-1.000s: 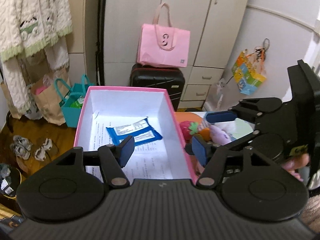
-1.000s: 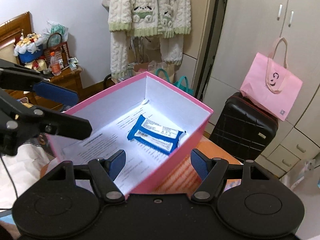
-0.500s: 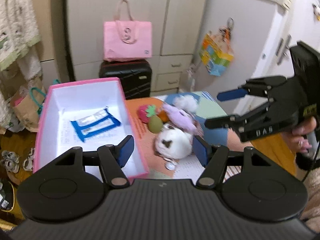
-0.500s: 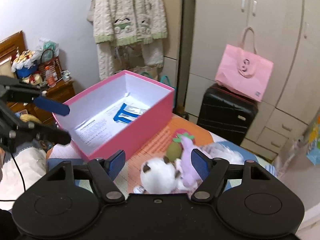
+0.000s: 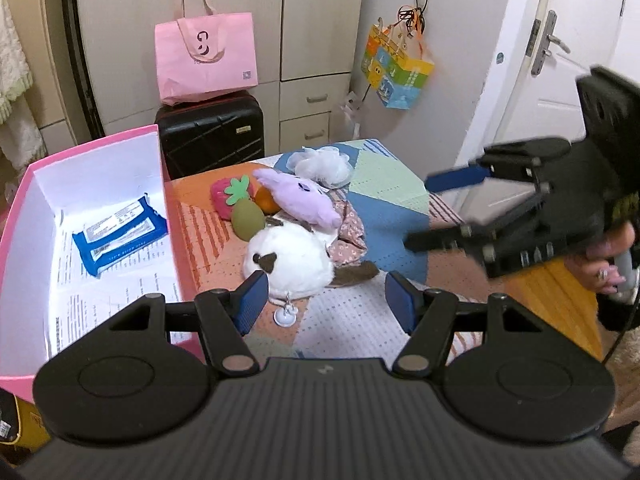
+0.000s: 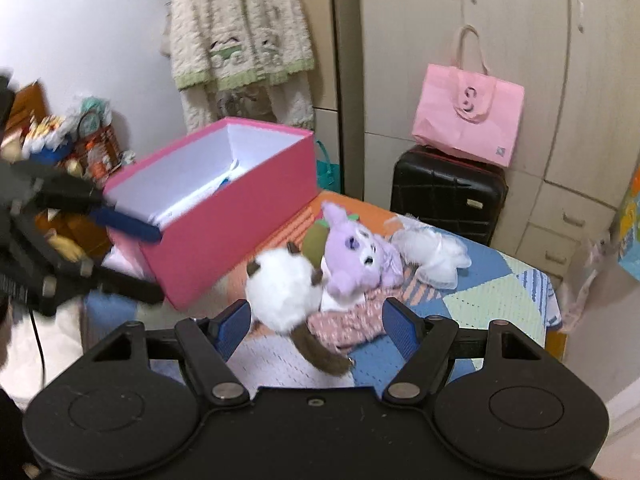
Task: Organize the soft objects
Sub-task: 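Open the left tool to release the wipes and withdraw toward the plush cat, then close the left tool on the white plush cat's body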
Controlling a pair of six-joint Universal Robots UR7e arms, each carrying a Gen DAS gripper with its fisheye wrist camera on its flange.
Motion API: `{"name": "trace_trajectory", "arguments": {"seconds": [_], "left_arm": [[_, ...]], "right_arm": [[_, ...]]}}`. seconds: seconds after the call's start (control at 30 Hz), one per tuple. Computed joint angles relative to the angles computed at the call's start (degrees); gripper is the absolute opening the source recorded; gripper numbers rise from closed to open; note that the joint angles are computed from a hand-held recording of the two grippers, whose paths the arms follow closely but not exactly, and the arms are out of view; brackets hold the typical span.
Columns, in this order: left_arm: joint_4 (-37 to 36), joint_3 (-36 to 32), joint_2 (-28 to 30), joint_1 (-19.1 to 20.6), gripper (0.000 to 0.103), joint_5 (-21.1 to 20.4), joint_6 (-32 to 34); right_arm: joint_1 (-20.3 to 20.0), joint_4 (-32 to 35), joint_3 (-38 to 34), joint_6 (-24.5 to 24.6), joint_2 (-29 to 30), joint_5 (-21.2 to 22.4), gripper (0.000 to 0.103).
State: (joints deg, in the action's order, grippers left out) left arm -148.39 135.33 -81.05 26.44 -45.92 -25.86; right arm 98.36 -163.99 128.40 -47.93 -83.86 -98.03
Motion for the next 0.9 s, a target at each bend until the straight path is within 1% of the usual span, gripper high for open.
{"name": "trace_trajectory", "arguments": {"seconds": [0.03,0.17,0.23,0.3,0.37,0.43,0.47,0.53,0.6,0.73,0.8,0.9], "left_arm": [[-0.89,0.14,1.1,0.04,0.064,1.01,-0.11],[-4.95,0.57,4.94,0.39,0.064,3.53,0.33],[-6.62,0.49,6.48,0.5,0.064,4.17,0.69],[-7.84,-0.07,8.04,0.77,0.064,4.03,0.42],[-9.17,-0.93,9.51,1.53,0.064,2.78,0.58],[-10.6,-1.77,11.24,2.38,0.064,2.42,-0.16],[-11.57,-1.96,12.16,2.71,0.064,2.9,-0.49],[-14.15,-2.19,14.14,3.2,0.064,4.83,-0.83],[-18.26,-2.3,16.18,3.81,0.064,6.48,0.75],[-21.01,-3.66,18.7,5.35,0.064,8.83,1.53],[-21.57,-4.08,19.27,6.08,0.064,8.92,1.15],[-18.89,-5.21,19.94,7.07,0.064,8.8,-0.25]], "right_arm": [[-1.09,-0.88,0.87,-2.02,0.15,0.71,0.077],[-3.98,-3.84,2.63,-5.79,2.79,1.41,0.077],[-4.71,-7.2,3.91,-9.85,4.3,2.22,0.077],[-5.15,-9.67,4.66,-13.53,5.73,3.48,0.077],[-5.67,-10.42,5.0,-15.18,6.7,5.42,0.077],[-5.87,-11.75,4.71,-15.49,8.36,7.07,0.077],[-5.92,-12.51,4.55,-15.59,9.14,7.89,0.077],[-6.04,-13.86,4.11,-15.53,10.57,9.36,0.077],[-6.19,-14.96,3.47,-14.95,11.89,10.27,0.077],[-6.58,-16.43,2.57,-13.96,13.62,11.02,0.077],[-6.76,-17.04,2.37,-13.33,14.34,11.29,0.077],[-6.54,-20.42,2.77,-12.25,15.87,10.61,0.077]]}}
